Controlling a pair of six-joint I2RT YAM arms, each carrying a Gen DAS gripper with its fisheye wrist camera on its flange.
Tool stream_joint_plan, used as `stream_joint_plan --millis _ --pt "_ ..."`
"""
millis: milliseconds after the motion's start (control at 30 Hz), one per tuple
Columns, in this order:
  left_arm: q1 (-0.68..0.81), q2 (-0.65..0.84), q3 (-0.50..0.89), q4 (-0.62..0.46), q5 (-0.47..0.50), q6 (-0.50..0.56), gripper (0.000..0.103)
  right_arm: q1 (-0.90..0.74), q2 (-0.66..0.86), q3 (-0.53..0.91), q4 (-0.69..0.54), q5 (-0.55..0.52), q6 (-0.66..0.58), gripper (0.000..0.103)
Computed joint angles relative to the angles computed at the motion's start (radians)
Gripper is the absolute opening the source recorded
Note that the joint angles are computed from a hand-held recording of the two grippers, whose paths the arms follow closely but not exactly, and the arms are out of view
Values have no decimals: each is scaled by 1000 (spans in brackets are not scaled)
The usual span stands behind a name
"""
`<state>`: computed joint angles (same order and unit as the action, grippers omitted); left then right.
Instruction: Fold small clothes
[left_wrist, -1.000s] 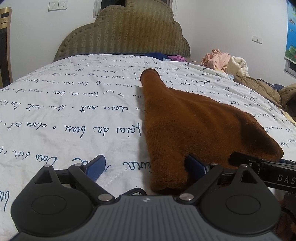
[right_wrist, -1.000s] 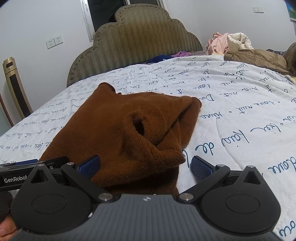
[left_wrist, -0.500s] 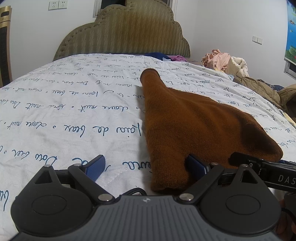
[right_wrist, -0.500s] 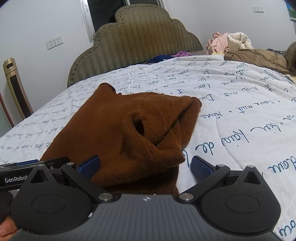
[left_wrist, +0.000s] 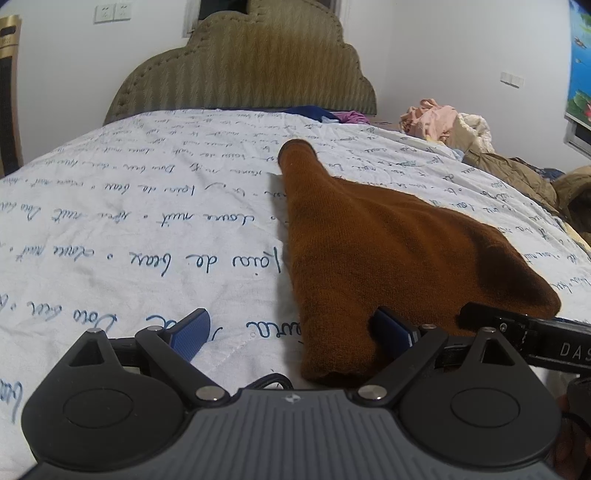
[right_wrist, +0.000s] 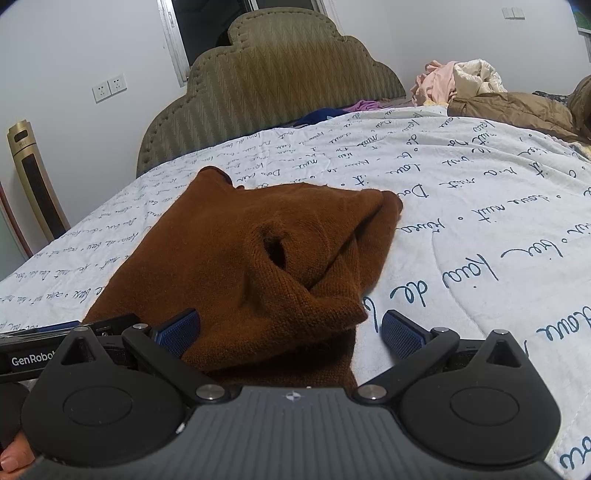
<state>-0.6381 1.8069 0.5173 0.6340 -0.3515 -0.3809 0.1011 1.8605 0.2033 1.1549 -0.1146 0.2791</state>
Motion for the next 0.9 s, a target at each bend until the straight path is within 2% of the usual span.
stream_joint_plan --millis 67,167,233,333,467,633,733,800,833,900 --pt "32 -36 12 -45 70 28 96 -52 -24 12 -51 -94 -13 103" --pt "88 -86 64 -127 156 69 96 -175 -70 58 -180 -291 -17 103" --pt "129 -102 124 -187 204 83 96 -277 -68 116 -261 -444 34 103" --pt "209 -62 280 -334 356 94 96 -397 12 253 -352 -664 139 103" --pt "284 95 514 -492 488 85 96 -424 116 464 -532 -765 128 102" --pt "368 343 812 -661 636 -23 96 -395 236 722 -742 -842 82 99" --pt "398 433 921 -668 710 -71 96 -364 296 859 -865 -838 14 88" --pt "404 479 1000 -697 750 -71 95 -341 320 929 -938 -793 -28 69" --pt "404 508 1048 -722 768 -67 95 -332 332 960 -964 -776 -41 64" --pt "398 559 1127 -747 767 -74 91 -318 363 1027 -1020 -752 -50 42"
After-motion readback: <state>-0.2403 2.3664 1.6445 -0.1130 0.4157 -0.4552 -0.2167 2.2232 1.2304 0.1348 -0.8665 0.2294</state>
